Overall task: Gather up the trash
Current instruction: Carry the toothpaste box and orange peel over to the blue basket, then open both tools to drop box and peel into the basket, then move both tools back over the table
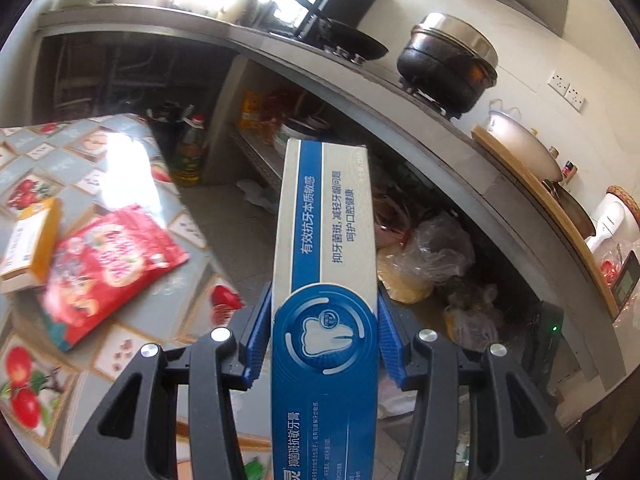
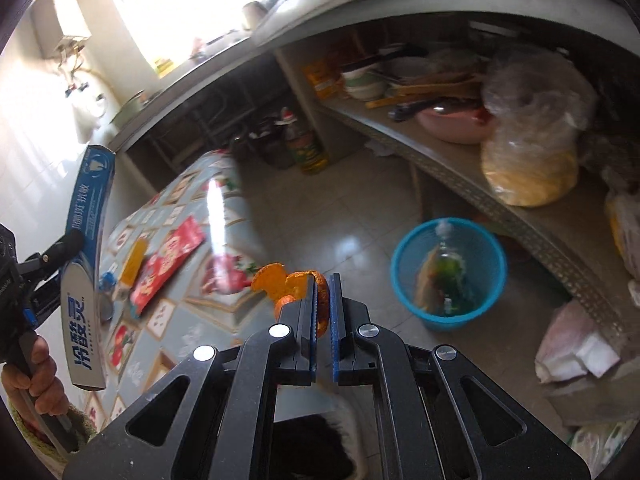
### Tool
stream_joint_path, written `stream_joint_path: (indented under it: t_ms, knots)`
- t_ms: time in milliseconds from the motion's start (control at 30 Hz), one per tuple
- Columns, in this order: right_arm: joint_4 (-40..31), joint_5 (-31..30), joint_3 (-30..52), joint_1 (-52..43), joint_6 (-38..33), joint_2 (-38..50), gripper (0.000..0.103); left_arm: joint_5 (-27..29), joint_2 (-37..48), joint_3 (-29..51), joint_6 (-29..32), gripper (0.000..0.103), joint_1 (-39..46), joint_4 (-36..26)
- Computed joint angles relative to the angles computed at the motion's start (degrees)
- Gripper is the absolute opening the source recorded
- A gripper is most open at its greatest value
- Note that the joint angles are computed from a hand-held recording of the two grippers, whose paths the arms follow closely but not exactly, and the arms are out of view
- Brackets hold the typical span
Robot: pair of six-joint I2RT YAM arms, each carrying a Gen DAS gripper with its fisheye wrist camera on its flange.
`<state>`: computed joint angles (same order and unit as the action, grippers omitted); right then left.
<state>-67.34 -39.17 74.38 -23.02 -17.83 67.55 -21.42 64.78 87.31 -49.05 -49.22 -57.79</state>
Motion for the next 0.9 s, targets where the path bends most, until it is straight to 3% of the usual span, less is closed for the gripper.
stream_joint_path:
  t_ms: [100,267,367,500,567,600,633,667,733,900]
  knots:
    - [3.25,2.44,-1.67,-4.25,-0.20,5.64,0.004,12.85,11.24,3.53,2.52,0.046,6.03,7.01]
    - [12.00,8.02,-6.27,-5.02,3.78,15.31,0.004,25.31,32.85,16.20,3.43,0.046,9.65,7.36]
    - [17.92,11.01,-7.17,-3.40,7.28,22.09,0.004,28.36,44.57,25.15,2.53,0.046,10.78,5.09]
    - [25.68,12.60,-4.93,-1.31,13.16,31.60,0.009,26.85,58.67,40.19,3.03,0.047,11.21,1.56]
    - [30.21,14.13,-2.82,-0.07,17.13,36.86,0.014,26.47,67.39,52.65,3.76,0.066,11.89,-3.95]
    - [31.88,15.22,-1.99,0.49,18.23,39.00,0.025,25.85,69.68,55.79,3.39,0.070,12.48,-5.59]
    - [33.73,16.47,-1.01,1.19,19.01,41.61,0.038,25.51,70.27,56.06,2.34,0.072,12.88,-5.86]
    - [35.32,17.27,-0.31,1.52,19.80,43.87,0.041,26.00,69.13,53.45,1.08,0.072,13.23,-4.51]
    - [37.10,18.15,0.73,1.83,20.79,47.58,0.041,28.09,64.14,43.85,-0.63,0.073,14.08,1.03]
    - [40.48,19.22,-2.98,1.33,20.66,47.61,0.041,27.03,53.49,31.40,1.94,0.075,14.71,4.92]
